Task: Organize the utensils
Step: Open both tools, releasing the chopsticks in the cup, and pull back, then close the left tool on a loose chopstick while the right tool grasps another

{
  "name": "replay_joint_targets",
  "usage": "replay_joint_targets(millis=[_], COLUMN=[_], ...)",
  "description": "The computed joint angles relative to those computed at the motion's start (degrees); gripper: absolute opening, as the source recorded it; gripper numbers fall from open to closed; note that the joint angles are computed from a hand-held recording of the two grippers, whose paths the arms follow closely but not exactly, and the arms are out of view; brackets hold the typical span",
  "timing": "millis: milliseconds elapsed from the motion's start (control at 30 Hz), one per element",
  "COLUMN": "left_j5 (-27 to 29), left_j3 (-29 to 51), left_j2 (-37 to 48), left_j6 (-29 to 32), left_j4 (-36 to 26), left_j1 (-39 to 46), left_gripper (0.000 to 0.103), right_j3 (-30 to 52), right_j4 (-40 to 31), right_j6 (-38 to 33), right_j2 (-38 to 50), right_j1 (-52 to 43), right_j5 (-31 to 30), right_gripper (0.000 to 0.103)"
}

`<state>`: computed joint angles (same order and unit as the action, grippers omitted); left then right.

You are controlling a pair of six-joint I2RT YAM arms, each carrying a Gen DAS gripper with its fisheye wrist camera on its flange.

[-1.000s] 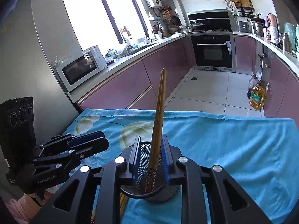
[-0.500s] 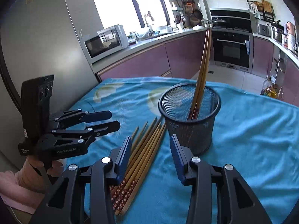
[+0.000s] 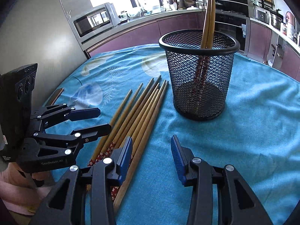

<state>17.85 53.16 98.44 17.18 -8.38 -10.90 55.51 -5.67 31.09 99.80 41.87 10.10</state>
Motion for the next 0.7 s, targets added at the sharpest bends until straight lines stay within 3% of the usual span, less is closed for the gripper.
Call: replay_joint_targets(millis=[467,700], left_j5=[0.0,-0.4], left_j3=[1.3,2.3], left_j2=[2.0,2.9], left_j6=[1.0,1.9], left_j4=[-0.7,-1.2], left_j1=[0.6,0.8], left_gripper=[0.045,0.034], right_j3=[2.4,3.2], right_j4=[-2.1,-3.7], right_j6=[-0.1,-0.4], right_j2=[2.8,3.1], right_j1=[1.5,1.4], right_j5=[3.2,3.9], right_gripper=[0.04,0.04])
